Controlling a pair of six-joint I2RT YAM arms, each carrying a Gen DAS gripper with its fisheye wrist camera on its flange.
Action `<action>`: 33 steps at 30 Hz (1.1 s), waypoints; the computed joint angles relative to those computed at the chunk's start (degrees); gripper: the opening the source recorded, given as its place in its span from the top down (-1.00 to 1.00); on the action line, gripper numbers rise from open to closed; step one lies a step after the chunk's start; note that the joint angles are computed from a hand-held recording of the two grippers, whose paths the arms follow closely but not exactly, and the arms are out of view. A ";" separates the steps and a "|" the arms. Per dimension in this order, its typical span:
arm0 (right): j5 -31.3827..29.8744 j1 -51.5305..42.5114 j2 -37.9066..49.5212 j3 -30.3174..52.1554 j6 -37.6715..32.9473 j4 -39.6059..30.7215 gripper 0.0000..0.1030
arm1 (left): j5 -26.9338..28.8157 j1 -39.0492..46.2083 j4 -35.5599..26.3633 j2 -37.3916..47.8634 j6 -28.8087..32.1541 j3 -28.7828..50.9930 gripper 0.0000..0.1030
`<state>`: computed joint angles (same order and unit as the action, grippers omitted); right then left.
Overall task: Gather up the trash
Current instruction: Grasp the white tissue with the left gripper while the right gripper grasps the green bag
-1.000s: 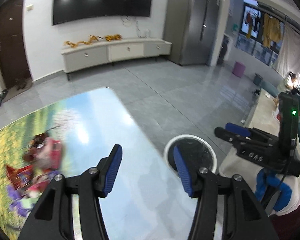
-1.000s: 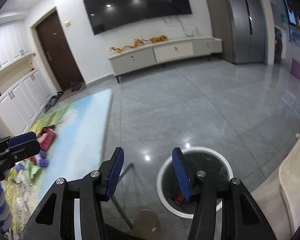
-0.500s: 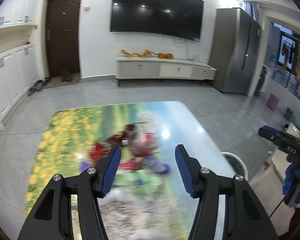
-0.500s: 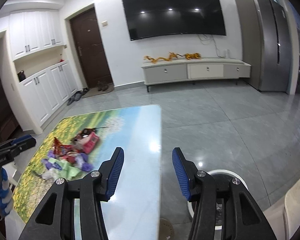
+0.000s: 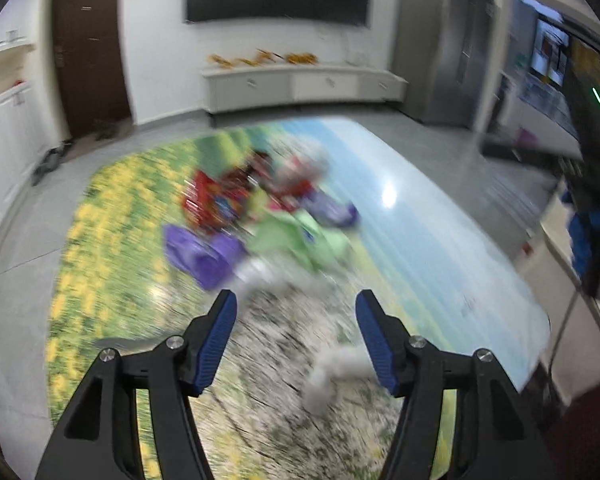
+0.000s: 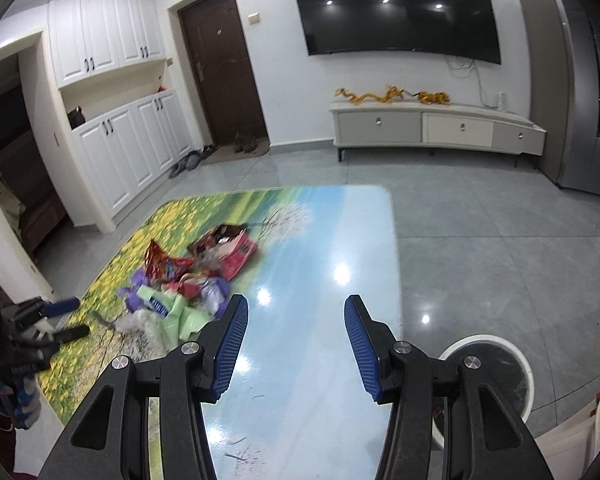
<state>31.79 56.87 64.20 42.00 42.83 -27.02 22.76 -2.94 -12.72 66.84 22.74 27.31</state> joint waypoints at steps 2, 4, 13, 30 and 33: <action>-1.05 0.01 2.08 0.29 -0.28 1.20 0.07 | 0.26 -2.16 0.94 2.86 2.46 -0.59 -0.17; -1.97 0.00 3.90 0.64 -0.35 2.21 0.07 | 0.09 -3.85 1.88 4.59 4.02 -1.45 -0.17; -5.51 -0.58 9.67 2.42 -0.89 3.88 0.07 | 1.20 -6.31 6.14 15.09 6.60 -0.83 -0.16; -18.51 -2.98 27.66 11.71 -9.41 13.46 0.07 | 9.92 3.63 6.96 17.10 7.74 -1.93 0.38; -21.13 -3.46 31.99 14.74 -10.80 14.63 0.07 | 11.76 6.78 5.63 17.44 8.89 -1.21 0.39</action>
<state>10.67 53.40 96.18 56.74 32.02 -12.38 34.52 3.84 -7.09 84.28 31.63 26.10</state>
